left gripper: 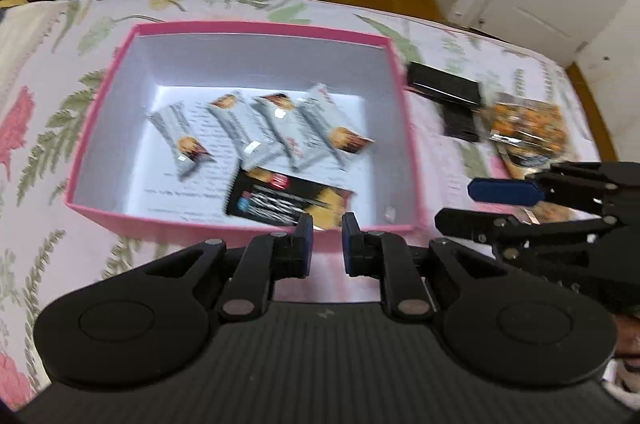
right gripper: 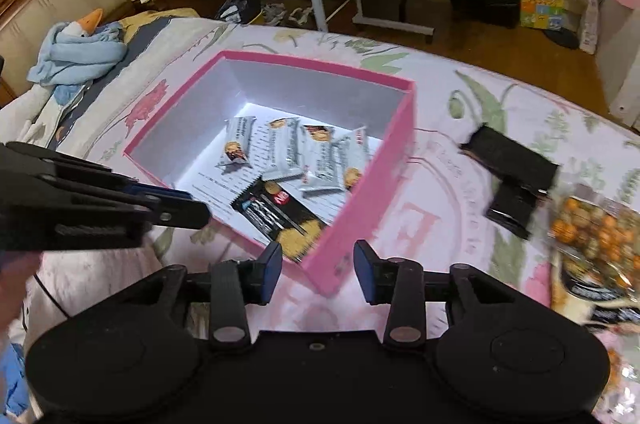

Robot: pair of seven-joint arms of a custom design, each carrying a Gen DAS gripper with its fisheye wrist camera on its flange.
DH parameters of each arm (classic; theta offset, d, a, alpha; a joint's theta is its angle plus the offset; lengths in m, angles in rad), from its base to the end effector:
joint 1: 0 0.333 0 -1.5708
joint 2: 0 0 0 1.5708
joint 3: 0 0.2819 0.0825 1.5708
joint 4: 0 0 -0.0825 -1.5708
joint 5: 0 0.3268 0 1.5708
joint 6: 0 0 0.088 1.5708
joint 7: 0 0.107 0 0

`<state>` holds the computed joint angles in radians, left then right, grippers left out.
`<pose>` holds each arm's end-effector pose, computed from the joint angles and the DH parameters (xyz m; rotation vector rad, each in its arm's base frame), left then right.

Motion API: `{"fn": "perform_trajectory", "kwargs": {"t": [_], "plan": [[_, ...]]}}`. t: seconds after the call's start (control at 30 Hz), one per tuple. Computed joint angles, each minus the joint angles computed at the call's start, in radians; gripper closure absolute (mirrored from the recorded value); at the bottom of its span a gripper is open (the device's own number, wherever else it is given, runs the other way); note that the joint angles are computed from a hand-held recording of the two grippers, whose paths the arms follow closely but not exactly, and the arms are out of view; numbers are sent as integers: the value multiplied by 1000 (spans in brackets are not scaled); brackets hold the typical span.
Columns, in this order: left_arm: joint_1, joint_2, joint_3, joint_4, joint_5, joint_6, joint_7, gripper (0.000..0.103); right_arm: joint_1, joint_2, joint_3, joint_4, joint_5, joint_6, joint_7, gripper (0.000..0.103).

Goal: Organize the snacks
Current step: 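Carry the black NB pack over the pink box and release it inside, then move both open grippers toward the bags of orange coated peanuts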

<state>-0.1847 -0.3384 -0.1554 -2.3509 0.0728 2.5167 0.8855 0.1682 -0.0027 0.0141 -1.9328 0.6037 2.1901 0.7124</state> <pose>0.4170 -0.1537 0.5080 -2.2717 1.6883 -0.6520 0.5190 0.1165 0.5026 -2.3397 1.0213 0.0051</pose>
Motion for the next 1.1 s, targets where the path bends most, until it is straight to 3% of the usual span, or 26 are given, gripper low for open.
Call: {"fn": "perform_trajectory", "kwargs": {"t": [0.17,0.3,0.47,0.63,0.77,0.83,0.93,1.03,1.1], "plan": [[-47,7,-21,53,-20,-34,40,77,-58,-45,-54,-12,22,-21,-59,46],[-98,74,-29,111,-79,-7,101,70,-119,-22,-98,22,35,-61,-164,37],[-85,222,-111,233,102,6,-19,61,-223,131,-130,141,50,-106,-184,34],[-116,382,-117,337,119,58,-52,53,-319,245,-121,186,112,-48,-228,30],[-131,494,-132,390,46,124,-23,52,-342,308,-106,186,81,61,-236,30],[-136,549,-143,402,2,178,-8,52,-357,347,-101,211,66,67,-212,30],[-144,625,-153,432,-27,217,-21,52,-395,416,-92,289,63,-3,-137,30],[-100,693,-214,444,-161,295,9,52,-452,486,-72,380,95,-143,-72,28],[-86,728,-239,449,-216,353,5,52,-470,492,-63,382,121,-158,-57,28]]}}
